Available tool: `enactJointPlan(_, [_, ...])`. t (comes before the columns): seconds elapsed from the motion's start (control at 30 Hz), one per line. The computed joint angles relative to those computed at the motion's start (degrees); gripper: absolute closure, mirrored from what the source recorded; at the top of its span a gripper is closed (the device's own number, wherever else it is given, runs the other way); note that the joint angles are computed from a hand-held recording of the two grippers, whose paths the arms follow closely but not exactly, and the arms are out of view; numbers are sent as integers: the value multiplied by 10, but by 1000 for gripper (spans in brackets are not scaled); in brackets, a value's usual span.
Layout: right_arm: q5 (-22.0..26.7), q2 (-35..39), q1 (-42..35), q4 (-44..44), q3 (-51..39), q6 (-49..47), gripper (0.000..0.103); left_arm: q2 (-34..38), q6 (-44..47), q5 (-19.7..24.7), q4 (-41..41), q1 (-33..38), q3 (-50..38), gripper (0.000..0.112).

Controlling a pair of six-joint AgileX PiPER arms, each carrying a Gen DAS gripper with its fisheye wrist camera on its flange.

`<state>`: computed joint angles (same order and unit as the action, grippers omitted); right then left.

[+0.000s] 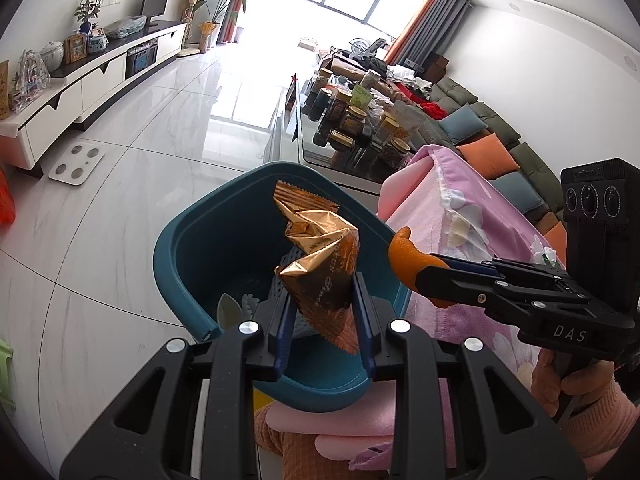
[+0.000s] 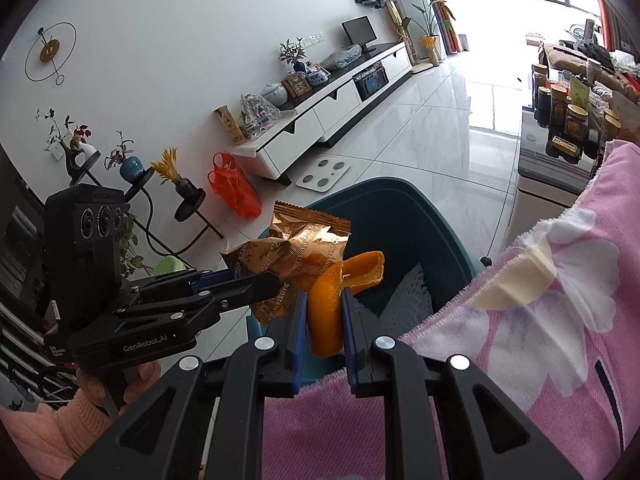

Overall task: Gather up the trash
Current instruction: 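Carry the gold wrapper and orange peel over the teal bin with both tools, then open the left tool while the right tool opens, dropping wrapper and peel into the bin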

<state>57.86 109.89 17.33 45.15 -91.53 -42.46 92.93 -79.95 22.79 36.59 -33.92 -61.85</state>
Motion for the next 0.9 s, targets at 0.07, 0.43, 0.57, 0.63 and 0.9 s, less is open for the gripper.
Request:
enactJointPlan(0.07, [1, 7, 4, -7, -8, 9, 88, 7, 2, -3, -4, 3, -2, 85])
enactJointPlan(0.43, [-6, 29, 24, -46, -37, 57, 87, 52, 29, -28, -47, 22, -21, 84])
enactJointPlan(0.57, [-14, 28, 31, -59, -37, 70, 86, 74, 49, -56, -82, 36, -30, 83])
enactJointPlan(0.63, [-17, 28, 27, -55, -33, 66, 85, 84, 97, -86, -143, 50, -25, 82])
enactJointPlan(0.9, [-16, 20, 11, -37, -19, 50, 82, 90, 23, -87, -80, 40, -23, 74])
